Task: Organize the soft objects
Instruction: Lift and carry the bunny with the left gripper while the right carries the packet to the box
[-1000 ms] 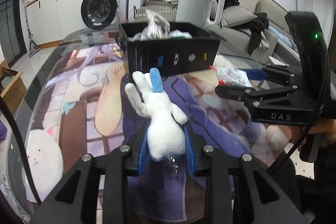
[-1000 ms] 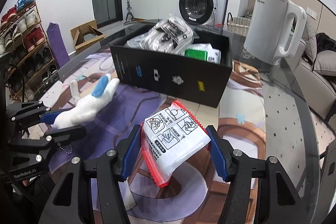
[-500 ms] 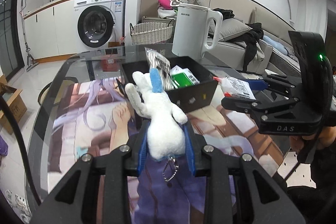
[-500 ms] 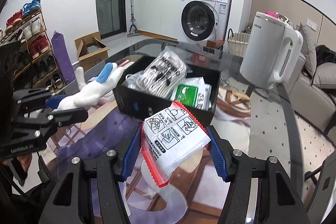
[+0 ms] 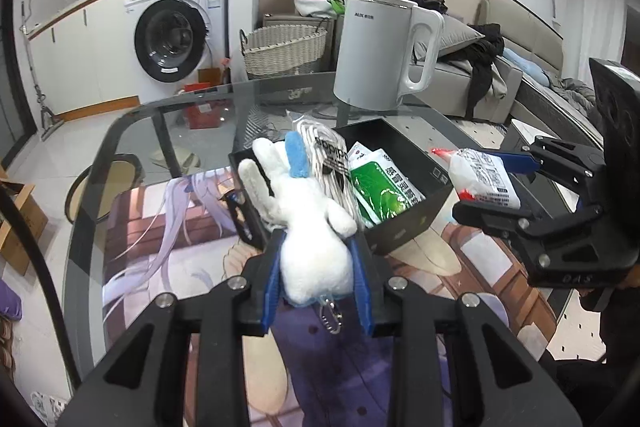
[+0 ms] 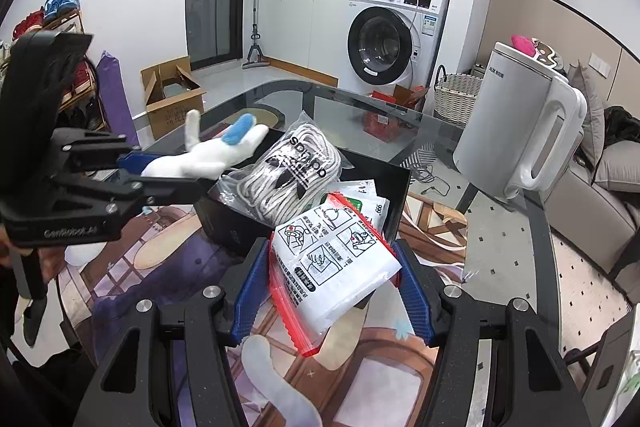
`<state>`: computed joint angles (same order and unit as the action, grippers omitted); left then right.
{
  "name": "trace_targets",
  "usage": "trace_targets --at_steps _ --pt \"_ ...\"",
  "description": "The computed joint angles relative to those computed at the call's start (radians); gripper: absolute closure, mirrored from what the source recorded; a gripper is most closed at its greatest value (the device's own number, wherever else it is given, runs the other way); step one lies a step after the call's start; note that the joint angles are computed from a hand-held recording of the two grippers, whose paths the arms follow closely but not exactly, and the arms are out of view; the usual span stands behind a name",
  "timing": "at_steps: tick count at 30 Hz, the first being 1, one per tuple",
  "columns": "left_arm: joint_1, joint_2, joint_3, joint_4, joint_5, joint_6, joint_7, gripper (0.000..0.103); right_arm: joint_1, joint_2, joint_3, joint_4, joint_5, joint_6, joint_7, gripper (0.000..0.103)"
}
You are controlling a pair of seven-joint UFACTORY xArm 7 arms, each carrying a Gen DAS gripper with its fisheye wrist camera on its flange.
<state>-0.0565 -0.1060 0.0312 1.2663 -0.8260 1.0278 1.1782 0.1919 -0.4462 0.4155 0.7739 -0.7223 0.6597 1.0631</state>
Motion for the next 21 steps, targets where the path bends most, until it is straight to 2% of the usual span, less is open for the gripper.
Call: trace_targets --at_steps 13,18,21 --pt "-0.003 0.133 -0.058 0.128 0.080 -0.004 -0.099 0.073 -0.035 0.052 -0.050 0.017 -0.032 -0.053 -0.007 0.041" --pt "-0.009 0.139 -0.078 0.127 0.111 -0.023 -0.106 0.073 -0.047 0.094 -0.077 0.042 -0.039 -0.079 -0.037 0.041" --pt "-0.010 0.153 -0.082 0.147 0.120 -0.005 -0.116 0.073 -0.044 0.135 -0.096 0.069 -0.035 -0.094 -0.073 0.041"
